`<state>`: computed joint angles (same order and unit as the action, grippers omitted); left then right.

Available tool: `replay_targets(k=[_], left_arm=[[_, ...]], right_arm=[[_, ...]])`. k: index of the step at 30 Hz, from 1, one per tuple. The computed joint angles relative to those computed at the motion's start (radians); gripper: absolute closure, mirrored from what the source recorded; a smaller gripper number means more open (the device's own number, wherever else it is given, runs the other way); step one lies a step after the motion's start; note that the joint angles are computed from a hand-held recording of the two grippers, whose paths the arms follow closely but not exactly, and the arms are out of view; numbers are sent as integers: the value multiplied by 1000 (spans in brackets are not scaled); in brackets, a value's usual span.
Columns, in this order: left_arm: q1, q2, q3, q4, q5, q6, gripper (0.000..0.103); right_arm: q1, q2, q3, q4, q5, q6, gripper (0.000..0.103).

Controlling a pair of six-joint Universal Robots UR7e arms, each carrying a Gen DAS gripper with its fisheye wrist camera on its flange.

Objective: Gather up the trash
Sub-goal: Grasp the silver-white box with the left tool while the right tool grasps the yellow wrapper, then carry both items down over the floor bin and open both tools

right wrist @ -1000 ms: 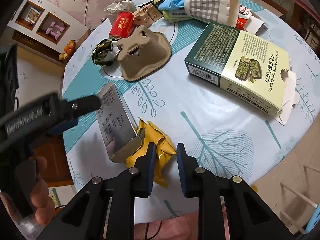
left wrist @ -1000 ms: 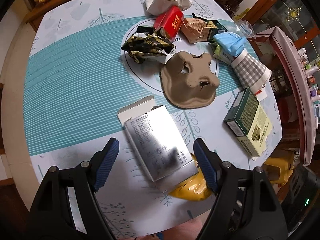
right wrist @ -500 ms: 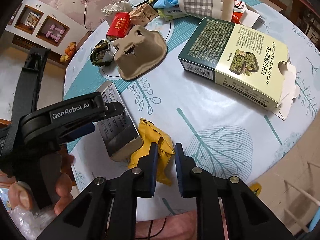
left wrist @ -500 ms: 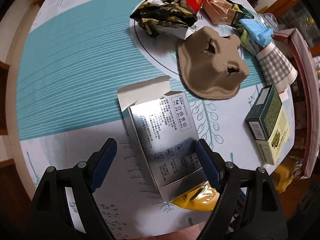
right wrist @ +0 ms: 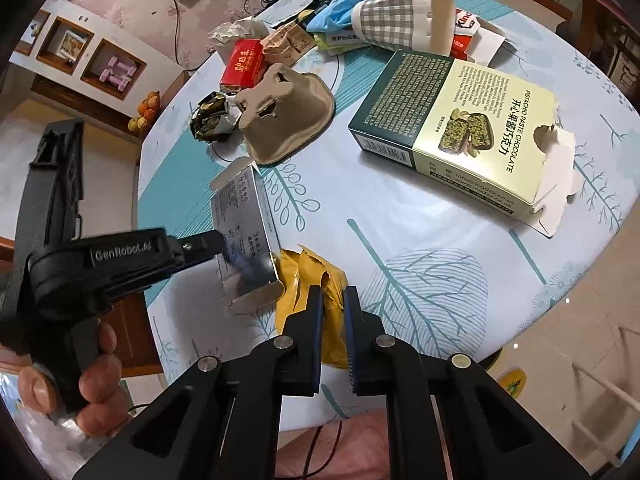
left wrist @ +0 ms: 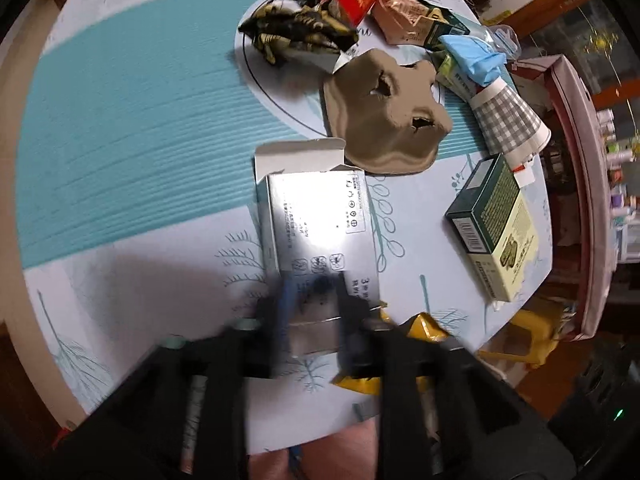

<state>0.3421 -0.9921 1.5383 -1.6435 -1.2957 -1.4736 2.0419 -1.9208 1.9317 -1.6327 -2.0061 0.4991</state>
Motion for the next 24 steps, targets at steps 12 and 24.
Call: replay_targets(k=[12,24], left_arm=[[5,108,-115,154,55,24,28],[-12,142,-124,155,58,73,43]], right_arm=[[6,-19,19,-10,1,0,94],[24,-79,0,44,-41,29,94]])
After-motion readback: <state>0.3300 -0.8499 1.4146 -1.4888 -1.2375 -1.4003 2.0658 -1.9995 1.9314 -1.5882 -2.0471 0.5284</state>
